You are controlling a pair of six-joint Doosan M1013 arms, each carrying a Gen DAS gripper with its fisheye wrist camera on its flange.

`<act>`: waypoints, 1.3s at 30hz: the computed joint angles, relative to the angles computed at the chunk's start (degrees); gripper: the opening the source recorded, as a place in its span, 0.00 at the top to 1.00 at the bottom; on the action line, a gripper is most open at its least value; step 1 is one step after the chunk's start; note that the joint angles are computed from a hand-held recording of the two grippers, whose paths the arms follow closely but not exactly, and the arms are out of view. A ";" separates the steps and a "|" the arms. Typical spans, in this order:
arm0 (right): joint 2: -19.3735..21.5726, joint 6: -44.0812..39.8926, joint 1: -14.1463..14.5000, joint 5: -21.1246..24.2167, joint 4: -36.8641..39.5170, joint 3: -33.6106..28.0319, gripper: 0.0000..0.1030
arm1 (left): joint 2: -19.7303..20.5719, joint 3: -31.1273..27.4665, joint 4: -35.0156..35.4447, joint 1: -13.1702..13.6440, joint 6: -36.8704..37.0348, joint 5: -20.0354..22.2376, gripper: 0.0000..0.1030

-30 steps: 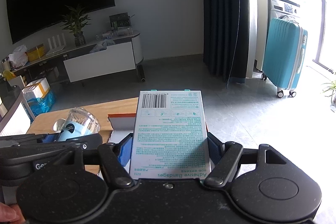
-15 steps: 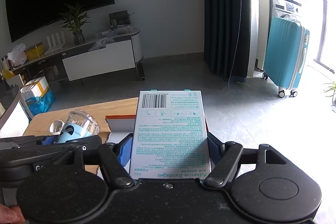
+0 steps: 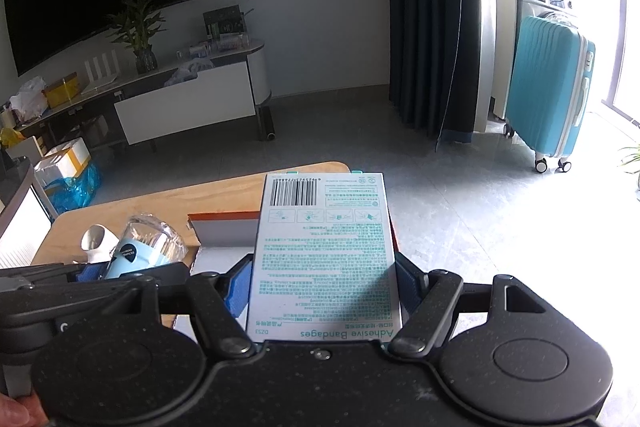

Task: Organize rigid objects
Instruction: 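Carry the jar with the left tool while the right tool carries the bandage box to the orange-rimmed box, then lower and release the jar from the left tool while the right tool releases the bandage box inside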

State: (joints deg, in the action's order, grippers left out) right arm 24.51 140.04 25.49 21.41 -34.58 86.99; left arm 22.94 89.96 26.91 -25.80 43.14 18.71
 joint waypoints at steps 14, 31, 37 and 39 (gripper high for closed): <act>2.59 -7.16 -0.75 1.53 7.38 -3.03 0.31 | 1.56 -1.79 -4.27 0.36 3.63 1.87 0.54; -0.52 12.54 -0.78 -0.31 -10.16 1.34 0.29 | 4.11 -4.83 -19.49 0.63 18.25 1.48 0.42; -1.60 14.83 -0.36 -0.78 -12.79 2.55 0.29 | 3.13 -3.72 -17.18 0.85 14.41 1.12 0.26; -1.82 15.18 -0.24 -0.93 -12.95 2.72 0.29 | 2.48 -3.33 -14.67 0.89 11.10 2.14 0.26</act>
